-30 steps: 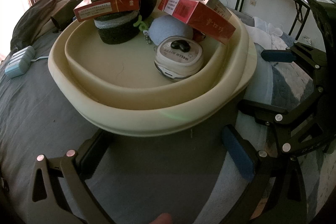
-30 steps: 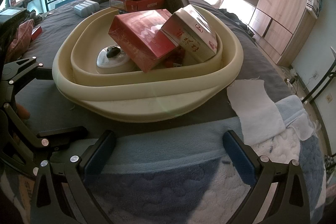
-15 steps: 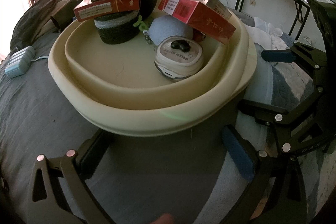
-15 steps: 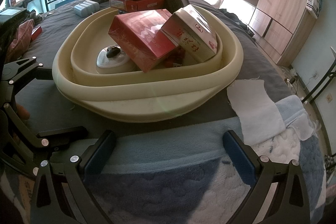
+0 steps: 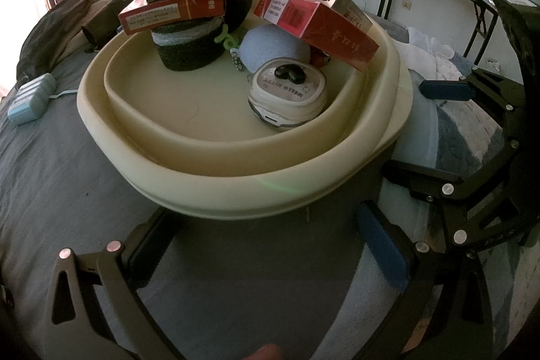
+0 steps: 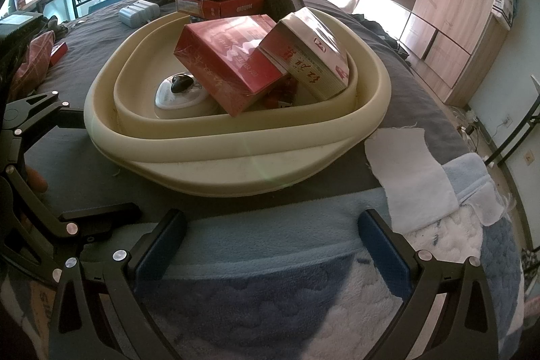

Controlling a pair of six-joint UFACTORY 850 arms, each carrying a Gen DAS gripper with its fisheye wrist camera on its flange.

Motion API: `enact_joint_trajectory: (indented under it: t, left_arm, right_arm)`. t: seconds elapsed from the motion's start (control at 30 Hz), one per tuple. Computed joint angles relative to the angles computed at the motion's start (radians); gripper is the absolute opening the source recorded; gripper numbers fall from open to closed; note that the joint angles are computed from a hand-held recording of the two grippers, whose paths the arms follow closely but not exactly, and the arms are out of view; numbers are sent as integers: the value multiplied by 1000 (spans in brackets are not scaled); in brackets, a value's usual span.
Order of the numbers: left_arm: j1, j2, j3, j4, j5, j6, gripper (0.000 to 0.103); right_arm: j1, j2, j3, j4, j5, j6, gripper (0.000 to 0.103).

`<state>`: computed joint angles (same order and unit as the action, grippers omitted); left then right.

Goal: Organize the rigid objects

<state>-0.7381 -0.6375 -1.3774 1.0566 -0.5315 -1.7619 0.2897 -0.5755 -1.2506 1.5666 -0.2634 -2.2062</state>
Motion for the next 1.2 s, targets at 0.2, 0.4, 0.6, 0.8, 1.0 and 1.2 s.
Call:
enact_joint_trajectory:
  t: [0.2,0.4,0.6,0.8,1.0,1.2]
  left_arm:
    - [-2,0,3,4,2,-7,103]
    - [-2,0,6,9,4,-13,103]
    - [-2,0,6,10,5,-14,103]
    - [-2,0,6,10,5,-15,103]
    - [-1,1,6,10,6,-14,103]
    - [1,-1,5,10,7,-13,103]
  right_arm:
    - [0,0,1,-2,0,2,103]
    - [0,0,1,2,1,-2,103]
    - [-1,0,0,-2,0,2,103]
    - [0,0,1,0,1,0,103]
    - [0,0,1,1,1,1,103]
    - [0,1,2,2,1,-2,103]
